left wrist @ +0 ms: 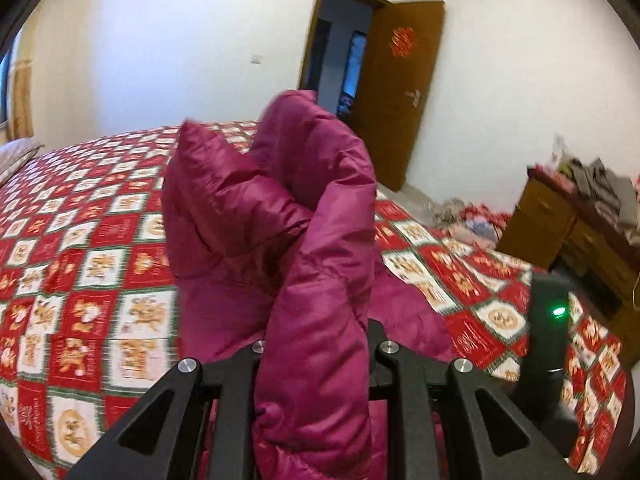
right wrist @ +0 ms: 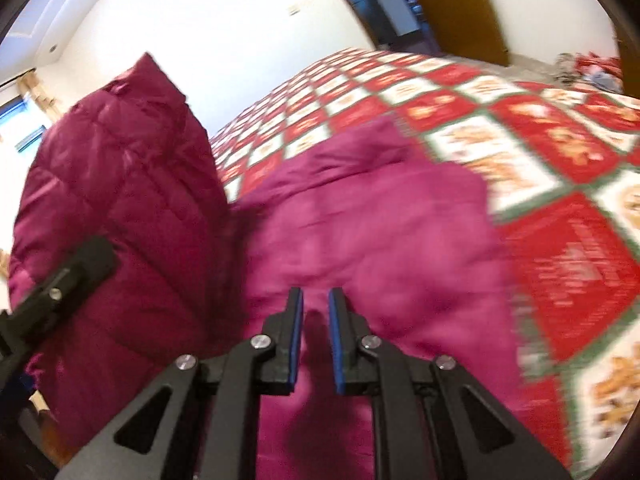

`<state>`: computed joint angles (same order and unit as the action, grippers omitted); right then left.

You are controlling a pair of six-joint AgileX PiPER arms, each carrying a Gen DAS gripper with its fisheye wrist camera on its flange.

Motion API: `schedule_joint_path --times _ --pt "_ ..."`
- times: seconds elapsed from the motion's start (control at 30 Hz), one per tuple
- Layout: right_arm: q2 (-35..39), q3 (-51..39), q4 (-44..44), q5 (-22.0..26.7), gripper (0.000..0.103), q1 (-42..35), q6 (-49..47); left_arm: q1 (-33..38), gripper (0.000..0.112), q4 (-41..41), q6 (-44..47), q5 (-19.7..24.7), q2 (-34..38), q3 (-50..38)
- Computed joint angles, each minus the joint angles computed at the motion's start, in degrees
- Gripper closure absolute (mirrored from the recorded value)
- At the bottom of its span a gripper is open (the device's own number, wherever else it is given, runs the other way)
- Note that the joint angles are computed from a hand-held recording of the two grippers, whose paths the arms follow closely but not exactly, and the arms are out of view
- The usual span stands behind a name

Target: Fold large clothes

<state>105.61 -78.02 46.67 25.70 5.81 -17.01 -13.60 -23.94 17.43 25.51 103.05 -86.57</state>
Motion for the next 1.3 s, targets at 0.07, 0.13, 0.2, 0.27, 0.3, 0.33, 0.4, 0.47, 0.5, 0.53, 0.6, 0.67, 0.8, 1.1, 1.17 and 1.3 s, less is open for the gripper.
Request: schedule_joint_path --times 0.07,0.13,0.2,0.27,0.3,0.33,0.4,0.47,0.5,0.53,0.6,0.67,0.8,1.1,1.17,1.3 --pt "-2.0 3.1 0.8 -1.2 0.087 -1.5 -1.6 -2.7 0.093 5.1 -4.3 0.2 1.9 -1.4" --pt "-3.3 5.5 4.9 -1.2 0.087 -3.5 -5.5 -5.1 0.093 9.3 -7.6 0.8 4.7 -3.2" --pt "-4.3 6.8 8.3 0.0 0.087 -5.4 -9.1 -6.8 0.093 11.7 -9.7 1.6 6.6 -4.5" --pt "-4.9 6.9 8.6 0.8 0.087 -6.7 -9.7 -8.1 0.093 12.7 -10.5 1.6 8.1 -4.9" --pt "-5.3 7.1 8.8 1.1 0.086 -7.5 -9.8 -8.4 0.093 12.3 -10.1 1.8 8.7 -5.2" --pt "-5.7 7.3 9.0 1.0 0.086 -7.6 -9.7 -8.5 0.093 10.6 -8.7 2.1 9.7 -5.6" --pt "-5.0 6.7 11.2 1.9 0.086 -8.7 -12.0 -8.2 0.093 6.6 -6.0 2.5 10.8 -5.8" --pt "-4.3 5.7 13.4 3.6 0.082 -10.0 -14.6 -7.8 0.093 1.6 -2.1 2.1 11.9 -5.5" --pt "-3.6 4.7 14.3 4.9 0.080 -10.9 -15.7 -7.8 0.093 -0.4 0.1 1.6 12.4 -5.2" --pt "-2.9 3.5 15.6 6.7 0.077 -11.7 -16.8 -8.2 0.093 0.0 0.4 0.8 12.6 -4.8" --pt "-0.4 0.7 18.6 10.2 0.070 -12.9 -18.8 -9.1 0.093 3.1 -1.1 -0.9 12.4 -3.7" --pt "0.7 -2.2 18.9 12.1 0.066 -13.2 -18.7 -9.3 0.091 3.6 -1.2 -1.3 11.9 -3.1" --pt "3.9 -9.2 12.7 14.2 0.042 -11.7 -14.2 -8.8 0.088 1.7 0.3 -0.5 11.5 -3.3" --pt "12.8 -26.6 -2.0 22.7 0.067 -8.9 -3.4 -11.1 0.075 10.5 -7.2 2.1 11.2 -5.4" --pt "14.2 -29.6 -9.3 23.9 0.083 -7.3 0.0 -12.2 0.066 13.2 -8.5 4.9 11.7 -7.9" --pt "14.2 -28.4 -11.8 22.1 0.089 -7.8 2.8 -14.6 0.062 21.9 -14.6 4.0 7.2 -3.3"
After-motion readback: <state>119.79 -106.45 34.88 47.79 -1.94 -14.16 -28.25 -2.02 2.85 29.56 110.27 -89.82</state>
